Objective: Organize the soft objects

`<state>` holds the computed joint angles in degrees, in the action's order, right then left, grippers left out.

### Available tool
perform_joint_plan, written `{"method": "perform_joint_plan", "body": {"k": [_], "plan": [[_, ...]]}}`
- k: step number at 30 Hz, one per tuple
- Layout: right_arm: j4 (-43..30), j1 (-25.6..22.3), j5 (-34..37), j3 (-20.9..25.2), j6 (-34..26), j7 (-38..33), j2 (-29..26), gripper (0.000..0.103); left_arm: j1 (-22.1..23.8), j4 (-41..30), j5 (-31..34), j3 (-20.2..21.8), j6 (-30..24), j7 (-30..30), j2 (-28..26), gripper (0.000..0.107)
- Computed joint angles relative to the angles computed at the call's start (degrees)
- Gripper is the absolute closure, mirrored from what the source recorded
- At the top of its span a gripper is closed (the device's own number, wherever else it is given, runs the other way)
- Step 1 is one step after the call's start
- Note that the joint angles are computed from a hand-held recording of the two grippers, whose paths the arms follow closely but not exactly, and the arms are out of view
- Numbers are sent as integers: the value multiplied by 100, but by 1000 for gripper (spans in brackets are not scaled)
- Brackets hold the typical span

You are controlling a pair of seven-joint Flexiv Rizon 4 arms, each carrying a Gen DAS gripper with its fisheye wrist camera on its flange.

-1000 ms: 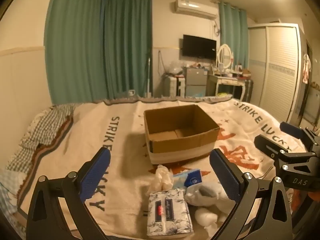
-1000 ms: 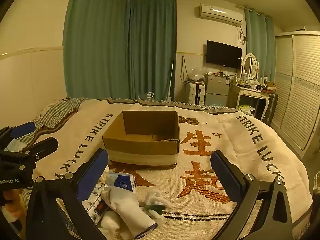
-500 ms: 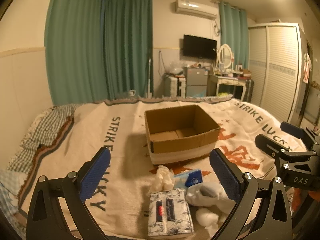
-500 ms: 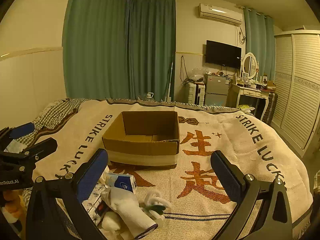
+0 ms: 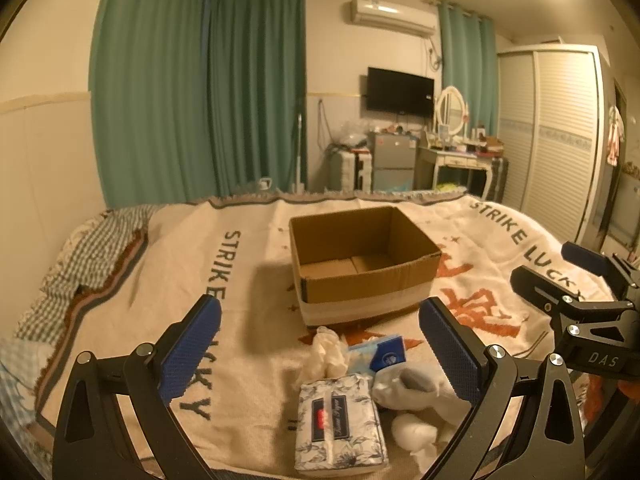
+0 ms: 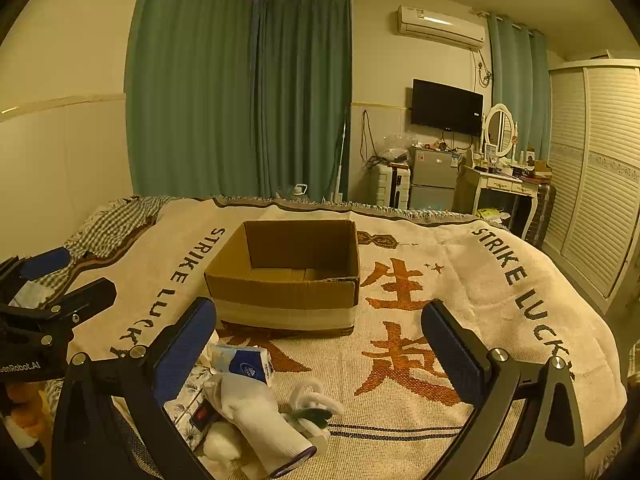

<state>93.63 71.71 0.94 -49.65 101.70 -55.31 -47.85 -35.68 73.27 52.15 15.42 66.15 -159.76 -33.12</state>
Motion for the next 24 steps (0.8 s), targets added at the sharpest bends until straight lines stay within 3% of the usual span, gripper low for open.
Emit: {"method": "perform_joint_plan", "body": {"k": [24], "plan": [[11,20,57,-8,30,-35,-40,0,2,7,5,-9,2,-22,-12,5]]}}
